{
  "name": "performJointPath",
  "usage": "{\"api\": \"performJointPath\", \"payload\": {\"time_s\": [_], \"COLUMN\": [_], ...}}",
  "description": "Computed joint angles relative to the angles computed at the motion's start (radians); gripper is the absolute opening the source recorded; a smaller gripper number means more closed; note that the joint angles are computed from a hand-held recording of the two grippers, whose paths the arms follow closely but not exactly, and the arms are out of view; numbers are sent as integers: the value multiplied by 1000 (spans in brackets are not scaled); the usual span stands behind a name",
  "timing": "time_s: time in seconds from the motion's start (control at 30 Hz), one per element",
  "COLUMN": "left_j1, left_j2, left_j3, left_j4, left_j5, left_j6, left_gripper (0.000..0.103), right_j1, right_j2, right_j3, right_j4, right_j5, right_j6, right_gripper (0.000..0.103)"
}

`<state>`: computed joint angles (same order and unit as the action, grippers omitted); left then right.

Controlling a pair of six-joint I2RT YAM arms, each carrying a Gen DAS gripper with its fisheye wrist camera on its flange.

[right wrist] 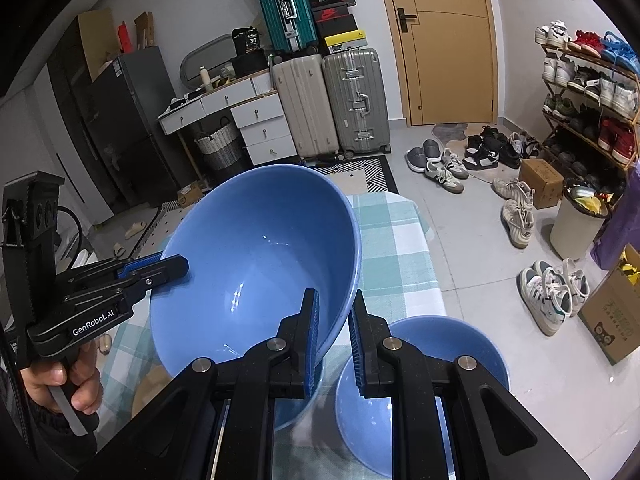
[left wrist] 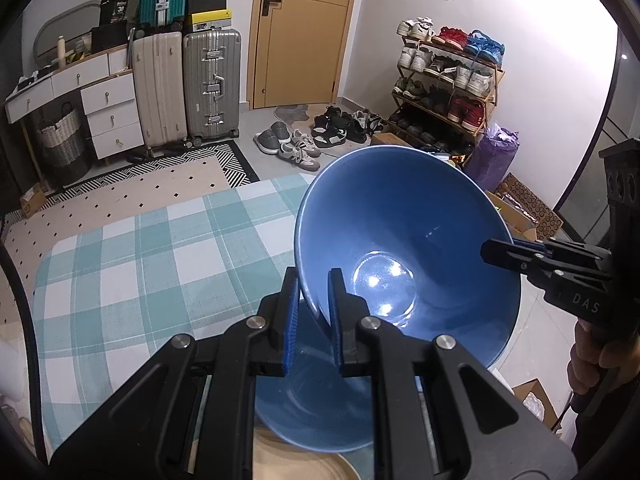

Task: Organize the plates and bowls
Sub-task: 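Lift and carry the two blue bowls with both grippers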

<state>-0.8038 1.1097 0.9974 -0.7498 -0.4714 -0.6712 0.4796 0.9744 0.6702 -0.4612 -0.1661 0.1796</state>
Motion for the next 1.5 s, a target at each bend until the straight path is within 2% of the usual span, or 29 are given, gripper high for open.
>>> {"api": "performJointPath", "payload": {"time_s": [0.33, 0.63, 1.17, 1.5], "left_j1": [-53, -55, 10, 59], "left_j2": [-66, -125, -183, -170], "left_j3": [-64, -164, -318, -423], "left_j4": [-37, -21, 66, 167], "left_j5": [-31, -32, 10, 40], "left_j6": [-60, -88, -66, -41], "left_gripper": [11, 11, 11, 11], "right_j1": [63, 128, 249, 285], "right_j2": [-38, -23, 45, 117], "right_j3": [-64, -117, -168, -195], "right_j4": [24, 74, 158, 228], "right_j5": [23, 51, 128, 164], "right_j6": [27, 67, 133, 142], "right_gripper": [15, 16, 16, 16]}}
